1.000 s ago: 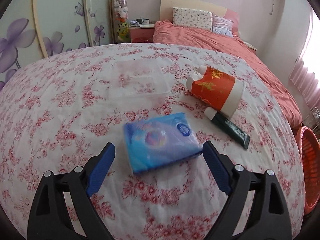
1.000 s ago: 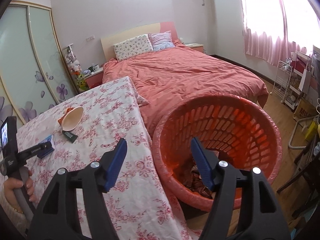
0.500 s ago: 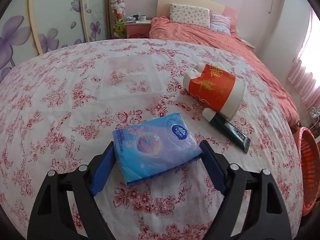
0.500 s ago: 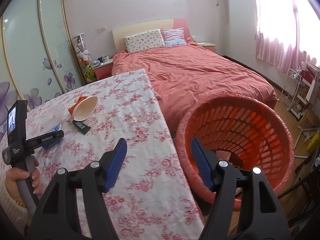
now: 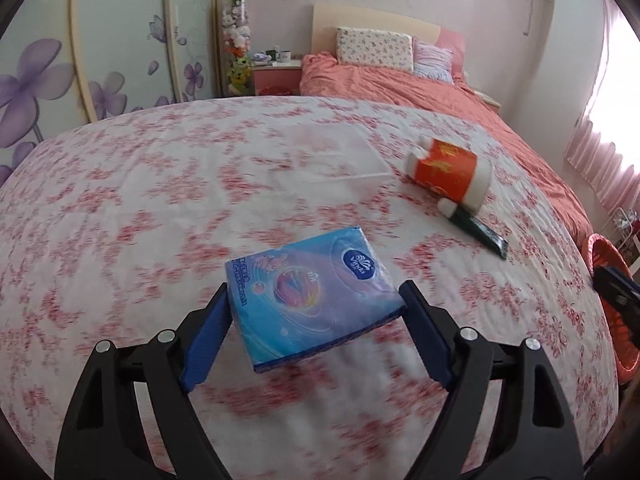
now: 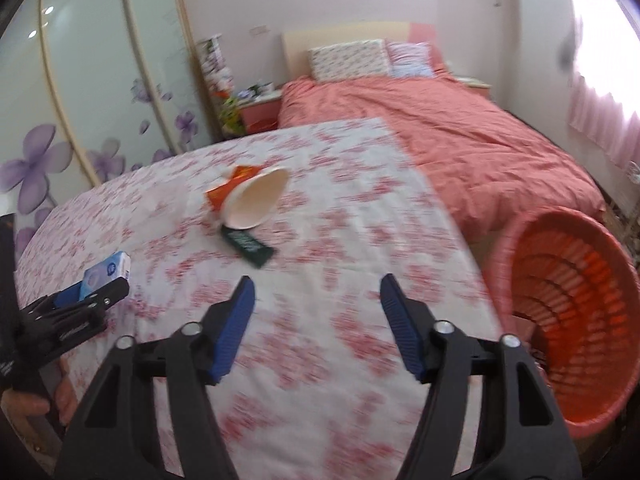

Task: Collect trash
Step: 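Grasp the green lip gel tube with the right tool, then carry the tissue pack and lip gel tube over the orange basket and open both tools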

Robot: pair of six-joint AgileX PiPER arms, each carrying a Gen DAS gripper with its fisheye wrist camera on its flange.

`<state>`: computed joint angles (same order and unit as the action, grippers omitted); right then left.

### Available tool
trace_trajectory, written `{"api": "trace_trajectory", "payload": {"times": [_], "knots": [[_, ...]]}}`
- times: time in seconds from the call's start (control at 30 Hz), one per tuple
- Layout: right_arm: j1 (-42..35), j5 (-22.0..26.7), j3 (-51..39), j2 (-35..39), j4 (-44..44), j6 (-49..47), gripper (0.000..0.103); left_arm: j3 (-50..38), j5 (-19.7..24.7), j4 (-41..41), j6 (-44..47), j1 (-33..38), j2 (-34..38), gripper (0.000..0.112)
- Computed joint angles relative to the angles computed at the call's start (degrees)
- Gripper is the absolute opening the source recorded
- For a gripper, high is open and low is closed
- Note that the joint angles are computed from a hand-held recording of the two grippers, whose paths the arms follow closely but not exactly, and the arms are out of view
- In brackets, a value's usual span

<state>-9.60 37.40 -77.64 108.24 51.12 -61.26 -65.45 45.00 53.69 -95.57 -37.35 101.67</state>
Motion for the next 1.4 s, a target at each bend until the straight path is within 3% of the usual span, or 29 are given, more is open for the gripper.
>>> {"api": "trace_trajectory", "payload": {"times": [0.13, 0.37, 0.6, 0.67, 0.73, 1.0, 1.07, 1.13, 1.4], "knots": [[5.77, 0.96, -5.6, 4.25, -5.82, 7.18, 0.043, 3.25, 0.41, 1.53, -1.67, 0.87, -3.07, 0.081], [12.86, -0.9, -13.55, 9.73, -15.49, 18.19, 0.042, 8.15, -1.01, 3.2, -3.32, 3.59, -7.41, 0.081], [16.41, 0.63, -21.89, 15.25, -25.42, 26.93, 0.042, 10.54, -3.15, 3.55, -3.99, 5.72, -9.21, 0.081], [16.49, 2.55, -23.6, 16.1, -25.92, 27.61, 0.028, 11.0, -3.45, 3.69, -3.97, 6.01, -9.51, 0.081], [16.42, 3.3, -23.01, 15.65, -25.43, 26.58, 0.025, 11.25, -3.77, 3.81, -3.99, 6.18, -9.67, 0.081], [17.64, 1.28, -20.4, 14.64, -25.31, 25.9, 0.031, 11.28, -4.57, 3.37, -3.58, 6.52, -9.63, 0.081], [18.55, -1.21, -19.12, 14.23, -26.47, 26.13, 0.032, 11.06, -4.28, 3.36, -3.36, 6.25, -9.59, 0.081], [18.75, -1.26, -18.96, 14.06, -26.18, 25.35, 0.023, 10.88, -4.19, 3.31, -3.19, 6.14, -9.56, 0.082], [15.83, -1.08, -13.22, 10.06, -17.87, 18.2, 0.02, 9.99, -3.63, 3.34, -2.82, 5.41, -9.4, 0.082]]}}
